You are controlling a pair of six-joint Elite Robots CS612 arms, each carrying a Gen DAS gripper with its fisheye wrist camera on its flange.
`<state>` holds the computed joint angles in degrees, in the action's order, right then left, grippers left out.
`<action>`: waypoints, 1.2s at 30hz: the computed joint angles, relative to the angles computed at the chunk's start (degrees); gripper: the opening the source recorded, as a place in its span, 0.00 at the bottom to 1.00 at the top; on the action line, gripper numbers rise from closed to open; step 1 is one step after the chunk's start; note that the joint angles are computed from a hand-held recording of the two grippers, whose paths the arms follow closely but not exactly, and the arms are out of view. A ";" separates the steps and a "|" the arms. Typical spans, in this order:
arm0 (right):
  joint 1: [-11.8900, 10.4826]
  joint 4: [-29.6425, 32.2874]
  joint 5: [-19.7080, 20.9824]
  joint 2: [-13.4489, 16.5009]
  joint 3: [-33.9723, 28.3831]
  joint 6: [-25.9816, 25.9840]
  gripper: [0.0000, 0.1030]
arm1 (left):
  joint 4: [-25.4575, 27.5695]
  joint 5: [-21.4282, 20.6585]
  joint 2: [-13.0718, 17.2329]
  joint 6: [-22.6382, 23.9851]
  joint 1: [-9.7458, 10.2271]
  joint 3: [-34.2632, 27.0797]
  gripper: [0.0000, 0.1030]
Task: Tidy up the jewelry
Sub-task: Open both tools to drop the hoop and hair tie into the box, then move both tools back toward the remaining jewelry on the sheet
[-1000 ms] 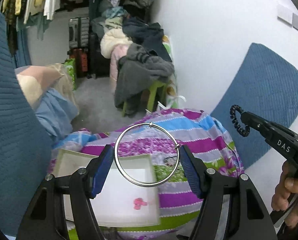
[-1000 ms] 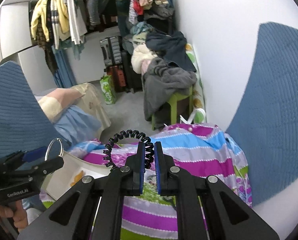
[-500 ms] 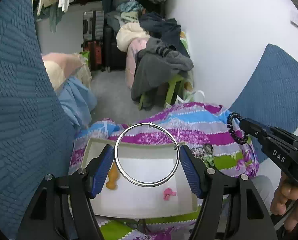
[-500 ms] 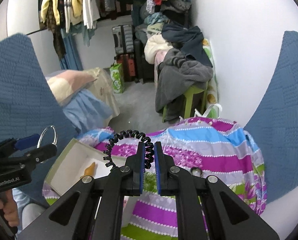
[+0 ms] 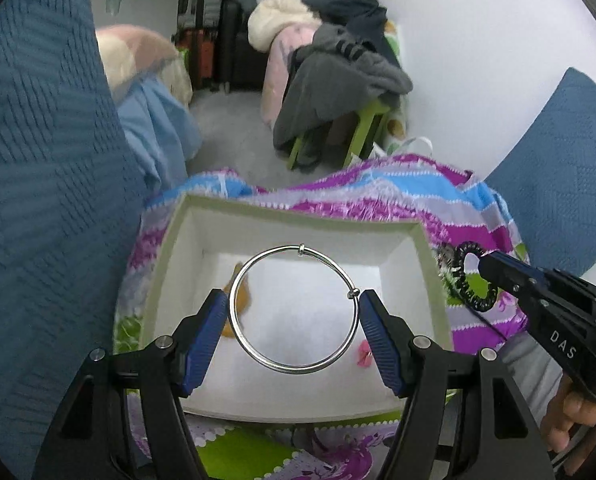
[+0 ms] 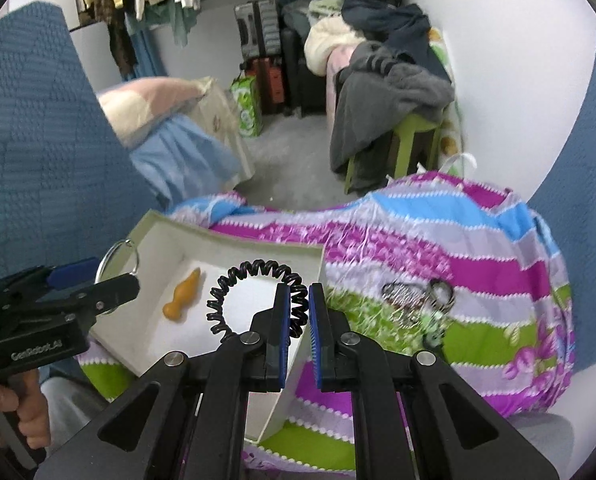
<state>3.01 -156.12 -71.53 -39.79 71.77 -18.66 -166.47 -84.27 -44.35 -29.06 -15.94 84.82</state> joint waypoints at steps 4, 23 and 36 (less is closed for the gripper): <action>0.26 1.34 -0.67 0.52 -0.03 -0.72 0.07 | 1.24 -1.08 1.00 -0.45 0.19 -0.25 0.66; 0.53 5.57 0.87 0.87 -0.44 -3.99 0.10 | 0.60 -0.65 0.45 -3.39 -0.21 0.70 0.69; -1.33 0.55 7.59 -1.45 0.16 -5.07 0.25 | -4.15 9.51 -4.11 -3.61 -2.56 3.19 0.81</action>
